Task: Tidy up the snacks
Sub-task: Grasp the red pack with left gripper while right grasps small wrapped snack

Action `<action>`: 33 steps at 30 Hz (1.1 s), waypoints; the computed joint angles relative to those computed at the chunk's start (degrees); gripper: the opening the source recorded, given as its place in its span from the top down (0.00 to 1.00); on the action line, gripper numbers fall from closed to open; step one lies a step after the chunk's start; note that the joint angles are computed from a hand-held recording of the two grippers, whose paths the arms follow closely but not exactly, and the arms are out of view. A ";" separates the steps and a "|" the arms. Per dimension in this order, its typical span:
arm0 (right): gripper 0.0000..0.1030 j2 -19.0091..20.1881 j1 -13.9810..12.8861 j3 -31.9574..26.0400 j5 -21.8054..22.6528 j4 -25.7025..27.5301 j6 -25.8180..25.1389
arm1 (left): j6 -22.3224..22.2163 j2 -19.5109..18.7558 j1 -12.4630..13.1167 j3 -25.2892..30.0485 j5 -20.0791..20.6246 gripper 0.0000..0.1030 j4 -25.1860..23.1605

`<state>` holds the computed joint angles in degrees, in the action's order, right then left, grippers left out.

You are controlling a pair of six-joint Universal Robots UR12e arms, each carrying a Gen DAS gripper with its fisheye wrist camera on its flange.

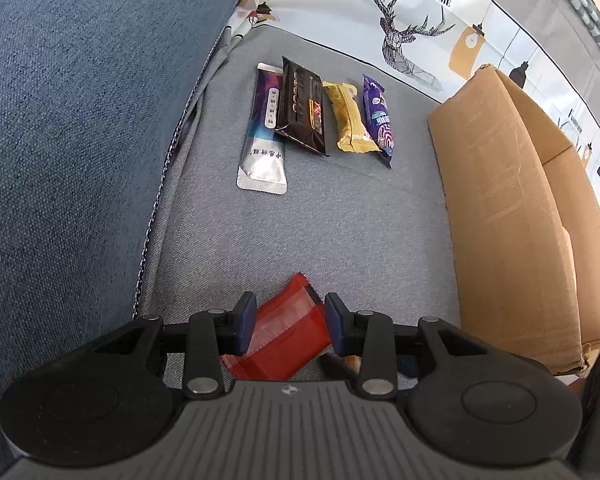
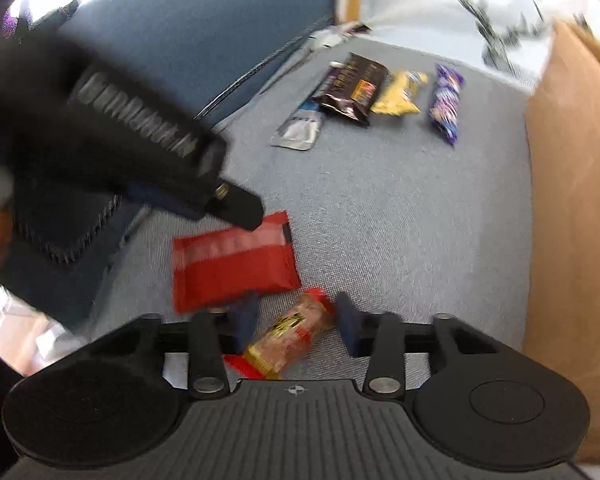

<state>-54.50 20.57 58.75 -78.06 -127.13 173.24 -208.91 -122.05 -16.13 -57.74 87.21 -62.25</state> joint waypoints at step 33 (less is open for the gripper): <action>0.72 -2.74 -1.86 6.67 -2.16 -8.60 -6.17 | 13.20 -5.10 -2.88 8.87 7.80 0.54 -13.66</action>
<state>-57.24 18.70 65.42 -80.23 -135.73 167.07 -195.71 -127.15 -19.01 -48.87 95.02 -75.91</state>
